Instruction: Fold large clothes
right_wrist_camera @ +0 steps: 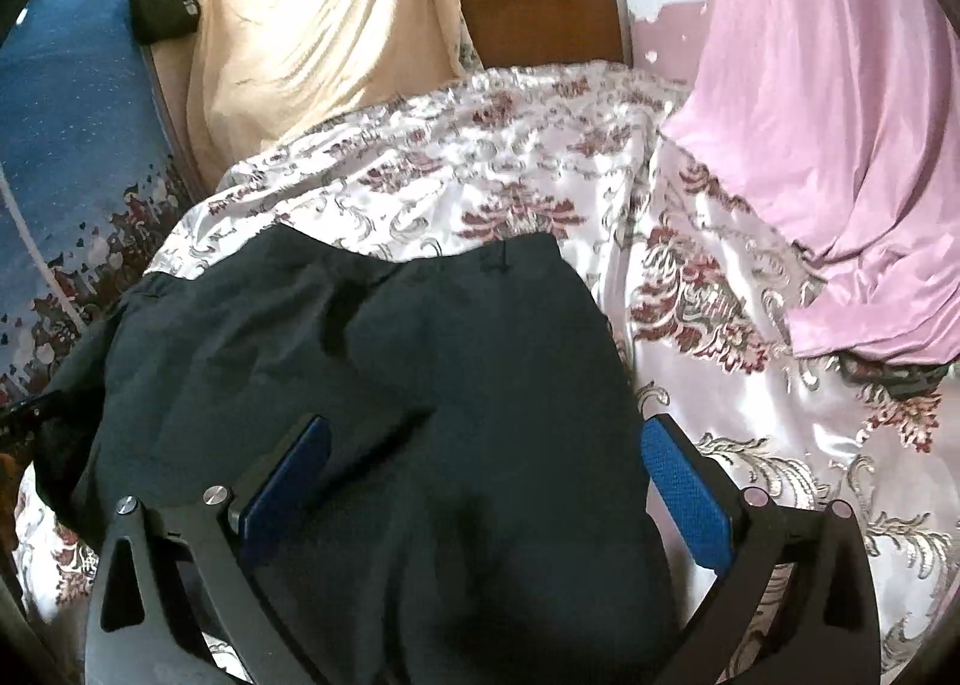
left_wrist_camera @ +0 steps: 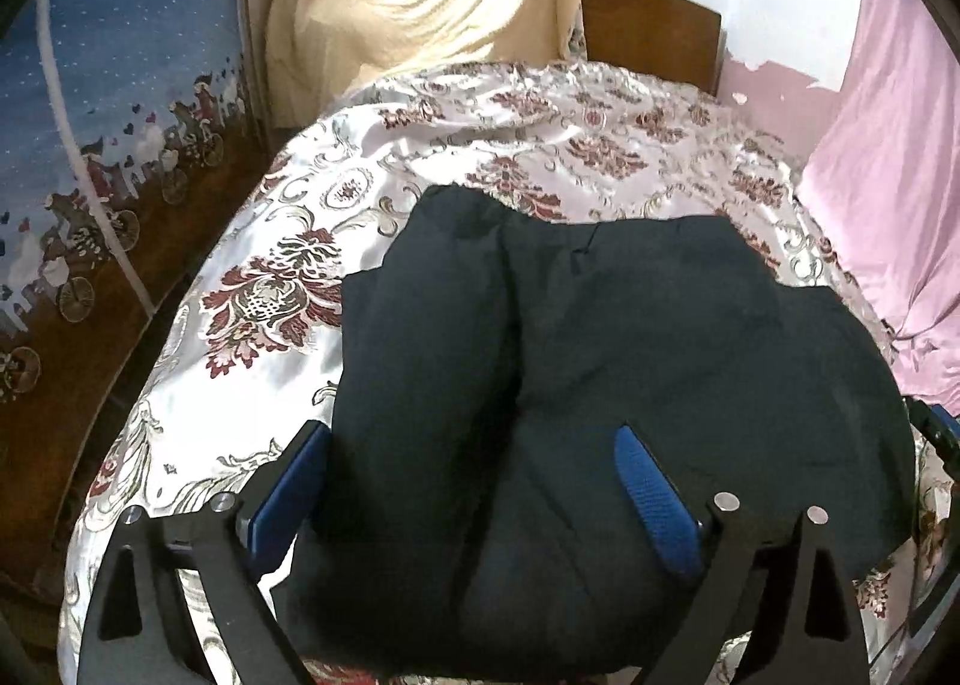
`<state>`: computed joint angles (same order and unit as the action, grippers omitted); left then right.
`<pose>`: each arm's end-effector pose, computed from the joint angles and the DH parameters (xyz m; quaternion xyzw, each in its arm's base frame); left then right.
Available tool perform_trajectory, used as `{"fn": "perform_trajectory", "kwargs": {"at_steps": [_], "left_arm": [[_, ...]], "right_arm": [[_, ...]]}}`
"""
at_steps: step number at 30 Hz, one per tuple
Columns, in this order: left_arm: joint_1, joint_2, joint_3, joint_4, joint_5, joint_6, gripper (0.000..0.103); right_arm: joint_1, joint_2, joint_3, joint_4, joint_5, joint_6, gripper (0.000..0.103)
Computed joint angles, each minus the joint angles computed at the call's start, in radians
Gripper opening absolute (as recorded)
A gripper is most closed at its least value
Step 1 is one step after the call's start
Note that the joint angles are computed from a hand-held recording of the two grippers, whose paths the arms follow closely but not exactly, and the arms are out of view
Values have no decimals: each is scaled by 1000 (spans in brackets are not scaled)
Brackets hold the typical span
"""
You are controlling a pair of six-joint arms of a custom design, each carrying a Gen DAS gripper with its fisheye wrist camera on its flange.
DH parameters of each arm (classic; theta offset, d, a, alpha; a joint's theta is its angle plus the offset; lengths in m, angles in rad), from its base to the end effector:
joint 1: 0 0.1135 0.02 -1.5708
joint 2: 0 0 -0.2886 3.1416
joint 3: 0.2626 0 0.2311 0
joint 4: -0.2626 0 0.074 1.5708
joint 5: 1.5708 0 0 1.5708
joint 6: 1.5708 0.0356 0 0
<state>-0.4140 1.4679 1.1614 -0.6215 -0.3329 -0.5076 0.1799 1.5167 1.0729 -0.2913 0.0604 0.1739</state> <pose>0.2663 -0.1043 0.3043 -0.0960 0.9322 0.0023 0.3489 0.3083 0.0539 0.2866 0.0095 0.9136 0.0442 0.4041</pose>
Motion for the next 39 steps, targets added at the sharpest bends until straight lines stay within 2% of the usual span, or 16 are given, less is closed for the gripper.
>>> {"fn": "perform_trajectory", "kwargs": {"at_steps": [5, 13, 20, 32, 39], "left_arm": [[-78, -75, -47, 26, -92, -36, 103], [-234, -169, -75, 38, -249, -69, 103], [-401, -224, -102, 52, -423, -76, 103], [-659, -254, -101, 1, -680, -143, 103], [-761, -259, -82, -97, -778, -234, 103]], "right_arm": [[72, -103, -61, 36, 82, 12, 102], [171, -235, -126, 35, 171, 28, 102], [276, -345, -172, 24, 271, 71, 102], [520, -475, -193, -31, 509, 138, 102], [685, -533, -198, -76, 678, 192, 102]]}}
